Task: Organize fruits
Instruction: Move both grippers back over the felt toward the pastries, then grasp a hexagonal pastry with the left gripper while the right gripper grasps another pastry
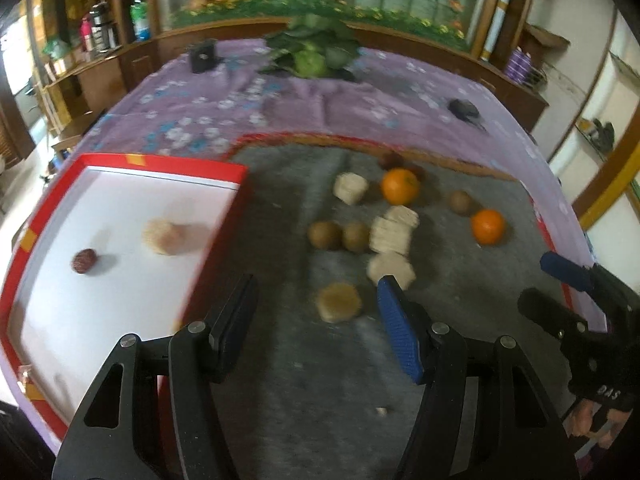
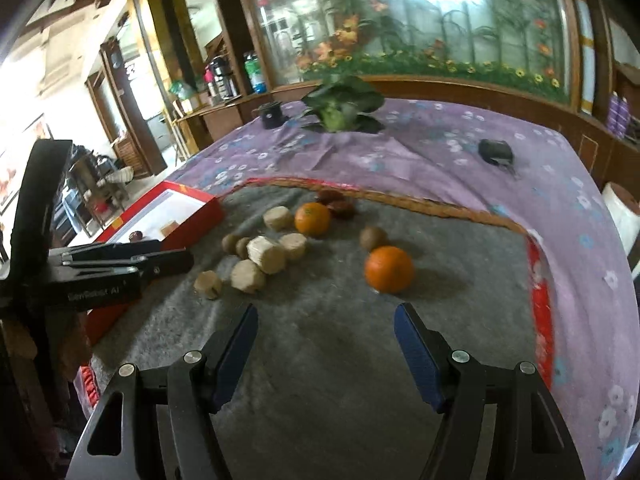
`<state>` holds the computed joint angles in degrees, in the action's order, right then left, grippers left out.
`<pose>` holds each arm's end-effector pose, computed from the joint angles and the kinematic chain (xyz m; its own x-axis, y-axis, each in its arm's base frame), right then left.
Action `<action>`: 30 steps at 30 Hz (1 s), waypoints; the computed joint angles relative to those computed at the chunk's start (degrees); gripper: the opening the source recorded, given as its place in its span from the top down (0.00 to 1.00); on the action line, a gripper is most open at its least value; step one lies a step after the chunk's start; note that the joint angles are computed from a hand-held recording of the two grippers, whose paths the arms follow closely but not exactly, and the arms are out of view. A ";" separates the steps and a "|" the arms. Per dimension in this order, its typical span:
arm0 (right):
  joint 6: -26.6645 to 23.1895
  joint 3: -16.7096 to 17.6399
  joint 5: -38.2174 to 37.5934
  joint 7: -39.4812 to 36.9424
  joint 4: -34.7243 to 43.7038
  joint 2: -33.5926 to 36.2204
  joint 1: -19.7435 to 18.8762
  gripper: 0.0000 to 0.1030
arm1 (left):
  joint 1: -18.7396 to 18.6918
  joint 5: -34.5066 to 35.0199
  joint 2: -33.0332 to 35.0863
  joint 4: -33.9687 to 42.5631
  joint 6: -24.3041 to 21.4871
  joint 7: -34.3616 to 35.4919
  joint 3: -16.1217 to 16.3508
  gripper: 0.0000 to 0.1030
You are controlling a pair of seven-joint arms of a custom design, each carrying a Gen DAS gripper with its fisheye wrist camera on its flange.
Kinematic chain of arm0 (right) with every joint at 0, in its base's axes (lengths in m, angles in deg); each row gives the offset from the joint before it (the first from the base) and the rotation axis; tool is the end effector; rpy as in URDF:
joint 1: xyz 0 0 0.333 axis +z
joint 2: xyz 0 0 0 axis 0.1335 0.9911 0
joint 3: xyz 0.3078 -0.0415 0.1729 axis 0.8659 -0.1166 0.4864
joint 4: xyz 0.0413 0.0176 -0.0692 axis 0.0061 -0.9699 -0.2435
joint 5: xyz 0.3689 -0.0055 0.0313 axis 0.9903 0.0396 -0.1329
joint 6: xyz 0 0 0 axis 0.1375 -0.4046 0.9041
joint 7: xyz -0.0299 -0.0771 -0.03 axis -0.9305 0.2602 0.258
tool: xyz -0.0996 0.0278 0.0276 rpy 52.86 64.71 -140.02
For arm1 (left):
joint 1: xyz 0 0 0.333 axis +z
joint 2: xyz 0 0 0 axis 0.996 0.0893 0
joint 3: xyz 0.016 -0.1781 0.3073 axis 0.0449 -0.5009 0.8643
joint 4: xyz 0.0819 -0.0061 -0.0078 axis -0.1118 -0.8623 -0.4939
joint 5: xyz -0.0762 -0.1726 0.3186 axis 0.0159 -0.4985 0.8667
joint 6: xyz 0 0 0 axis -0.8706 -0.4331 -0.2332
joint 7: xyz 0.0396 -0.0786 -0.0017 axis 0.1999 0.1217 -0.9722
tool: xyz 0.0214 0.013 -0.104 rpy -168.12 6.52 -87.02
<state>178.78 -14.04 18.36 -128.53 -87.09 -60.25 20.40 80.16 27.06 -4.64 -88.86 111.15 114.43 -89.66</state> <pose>0.5180 0.1789 0.4850 -0.3401 -0.9201 -0.1942 -0.6028 0.3718 -0.7060 0.6964 -0.1670 0.4986 -0.7341 -0.6735 0.0863 -0.5885 0.5676 -0.5757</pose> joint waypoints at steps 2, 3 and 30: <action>0.67 -0.25 0.90 -0.40 -1.03 -0.40 -0.30 0.33 | -0.29 0.33 -0.03 -0.18 -1.25 0.33 -0.13 0.39; 1.01 -0.31 0.91 -0.16 -1.38 -0.51 -0.43 0.33 | -0.54 0.54 -0.18 -0.53 -1.18 0.44 -0.17 0.39; 6.85 -0.83 4.44 -6.40 2.85 4.87 -0.27 0.33 | 0.40 -0.27 0.85 -1.18 -0.24 7.98 -0.41 0.74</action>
<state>185.63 -14.86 22.80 -134.92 -84.23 -55.38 20.13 80.56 26.80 -3.79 -90.05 110.91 122.41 -90.07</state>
